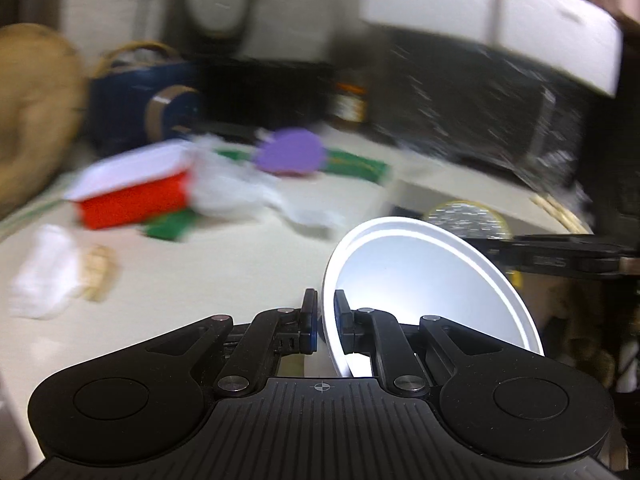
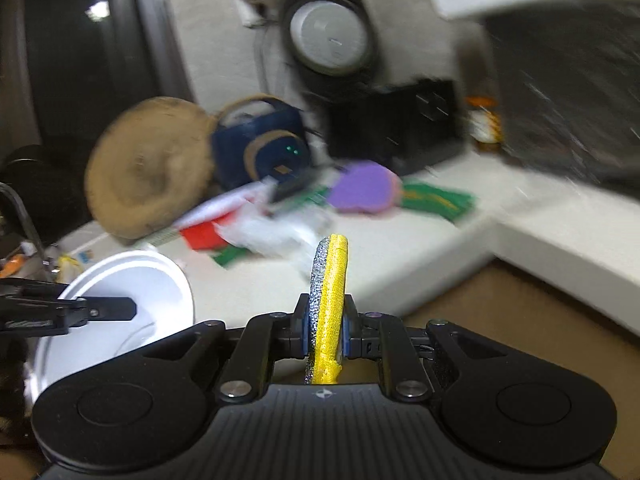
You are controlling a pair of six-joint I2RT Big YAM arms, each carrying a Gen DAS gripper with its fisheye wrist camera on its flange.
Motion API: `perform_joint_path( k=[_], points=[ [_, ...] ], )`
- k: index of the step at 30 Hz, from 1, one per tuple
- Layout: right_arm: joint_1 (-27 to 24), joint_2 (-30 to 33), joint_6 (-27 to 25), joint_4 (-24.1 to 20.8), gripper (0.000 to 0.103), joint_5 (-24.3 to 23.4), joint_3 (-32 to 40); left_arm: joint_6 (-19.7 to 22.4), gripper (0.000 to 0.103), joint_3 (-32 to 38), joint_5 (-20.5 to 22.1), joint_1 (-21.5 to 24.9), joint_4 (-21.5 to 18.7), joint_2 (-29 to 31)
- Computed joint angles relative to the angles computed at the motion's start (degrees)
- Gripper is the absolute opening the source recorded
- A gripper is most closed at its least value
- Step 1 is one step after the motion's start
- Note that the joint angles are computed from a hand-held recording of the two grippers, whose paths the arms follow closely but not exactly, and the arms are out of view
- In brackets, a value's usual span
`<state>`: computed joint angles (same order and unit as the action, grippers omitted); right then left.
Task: Collect trash
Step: 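Carry the bowl and scrubber down over the green trash bin and release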
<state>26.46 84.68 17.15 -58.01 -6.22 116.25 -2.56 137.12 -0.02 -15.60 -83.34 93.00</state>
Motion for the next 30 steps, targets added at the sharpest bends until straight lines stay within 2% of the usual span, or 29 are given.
perform_joint_path(
  k=[6, 12, 15, 17, 21, 23, 24, 26, 30],
  points=[
    [-3.1, -7.8, 2.1, 2.2, 0.014, 3.8, -14.4, -0.1, 0.011, -6.4, 2.6, -4.8, 1.0, 0.6],
    [-6.4, -12.3, 4.6, 2.1, 0.014, 4.1, -23.0, -1.3, 0.011, -8.5, 3.6, -7.1, 1.4, 3.2],
    [-7.5, -13.4, 5.4, 2.7, 0.014, 4.5, -25.6, -2.6, 0.012, -11.3, 3.6, -7.5, 4.9, 3.3],
    [-8.0, -13.4, 5.8, 3.1, 0.014, 5.1, -26.6, -4.8, 0.012, -13.1, 3.8, -7.7, 7.2, 3.9],
    [-8.6, -13.4, 6.2, 3.6, 0.014, 7.5, -28.3, -7.6, 0.012, -16.0, 2.9, -7.6, 9.6, 6.2],
    [-9.0, -13.5, 6.4, 3.9, 0.014, 8.3, -29.1, -7.1, 0.012, -19.0, 0.5, -7.8, 12.9, 6.9],
    [-9.4, -13.6, 6.5, 4.1, 0.014, 8.6, -29.6, -7.3, 0.013, -21.4, 0.0, -7.8, 16.2, 7.1],
    [-10.1, -13.5, 7.0, 4.4, 0.014, 8.9, -30.6, -7.9, 0.014, -24.9, 1.2, -7.4, 21.4, 8.6],
    [-10.7, -12.5, 8.3, 3.2, 0.014, 9.3, -31.5, -12.6, 0.019, -27.3, 5.0, -6.4, 24.2, 14.7]
  ],
)
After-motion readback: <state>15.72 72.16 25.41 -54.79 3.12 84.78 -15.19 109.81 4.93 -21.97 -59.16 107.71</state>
